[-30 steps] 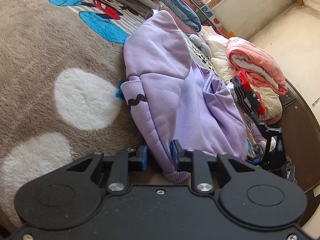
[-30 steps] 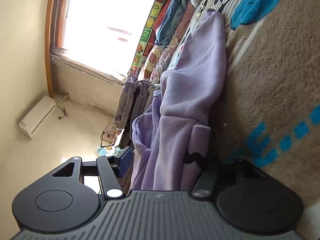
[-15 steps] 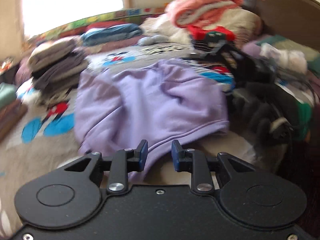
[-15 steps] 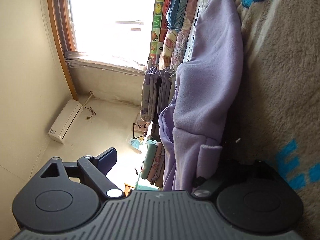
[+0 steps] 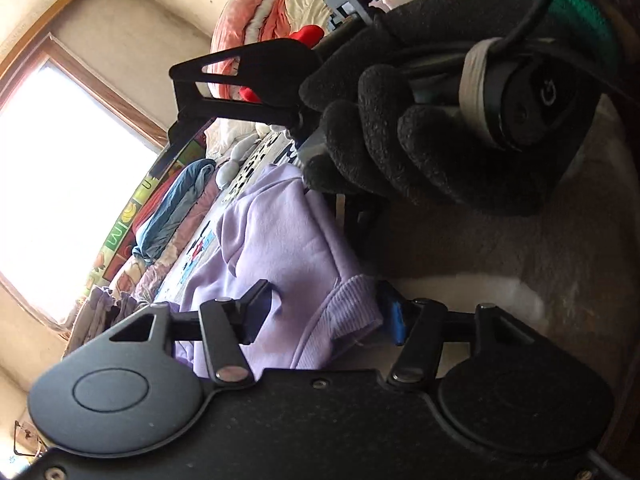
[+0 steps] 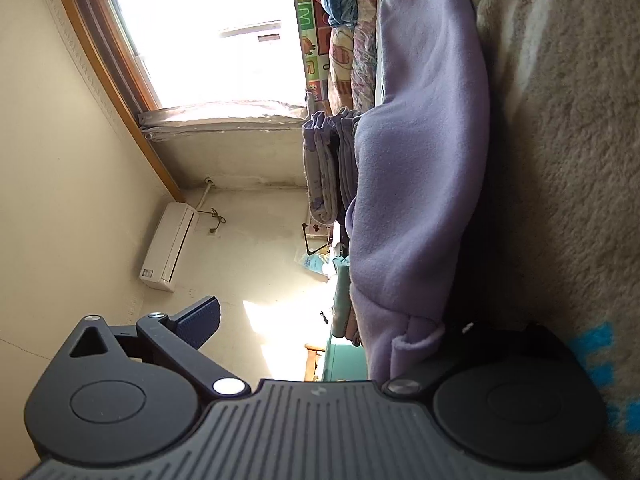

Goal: Fold clothes

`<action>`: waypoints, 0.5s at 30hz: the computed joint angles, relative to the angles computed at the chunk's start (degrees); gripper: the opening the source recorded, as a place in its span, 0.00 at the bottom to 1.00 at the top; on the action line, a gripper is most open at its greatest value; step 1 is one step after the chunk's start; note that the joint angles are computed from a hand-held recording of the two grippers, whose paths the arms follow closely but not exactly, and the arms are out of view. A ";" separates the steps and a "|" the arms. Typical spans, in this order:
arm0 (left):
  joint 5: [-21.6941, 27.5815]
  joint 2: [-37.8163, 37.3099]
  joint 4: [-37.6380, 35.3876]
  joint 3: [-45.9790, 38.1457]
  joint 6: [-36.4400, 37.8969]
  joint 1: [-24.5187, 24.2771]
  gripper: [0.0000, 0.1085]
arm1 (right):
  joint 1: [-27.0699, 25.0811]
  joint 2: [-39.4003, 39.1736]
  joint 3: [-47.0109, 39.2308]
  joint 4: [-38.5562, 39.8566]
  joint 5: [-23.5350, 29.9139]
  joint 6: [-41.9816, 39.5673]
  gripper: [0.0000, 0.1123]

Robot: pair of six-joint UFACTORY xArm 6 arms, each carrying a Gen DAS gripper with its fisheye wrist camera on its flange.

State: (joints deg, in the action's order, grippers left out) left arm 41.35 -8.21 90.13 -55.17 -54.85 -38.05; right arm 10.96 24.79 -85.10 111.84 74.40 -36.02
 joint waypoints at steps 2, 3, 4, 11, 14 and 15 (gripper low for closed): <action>3.61 2.24 3.35 -1.57 -3.11 -0.65 0.54 | -0.06 0.01 0.12 0.04 0.25 0.08 0.91; 4.38 2.80 3.70 -2.06 -3.58 -0.51 0.47 | -0.20 -0.01 0.32 0.15 0.59 0.16 0.91; 4.93 3.22 3.79 -2.49 -3.82 -0.30 0.26 | -0.36 -0.03 0.52 0.24 0.94 0.26 0.91; 4.21 1.72 4.74 -3.22 -3.91 2.72 0.10 | -0.62 0.07 0.63 0.35 1.30 0.79 0.91; 0.89 1.17 -0.75 -5.51 -5.03 5.93 0.10 | -0.21 -0.19 0.93 1.36 0.11 1.51 0.91; -0.17 0.98 -2.50 -6.24 -5.19 7.15 0.10 | -0.24 -0.72 1.37 1.10 -0.33 1.89 0.91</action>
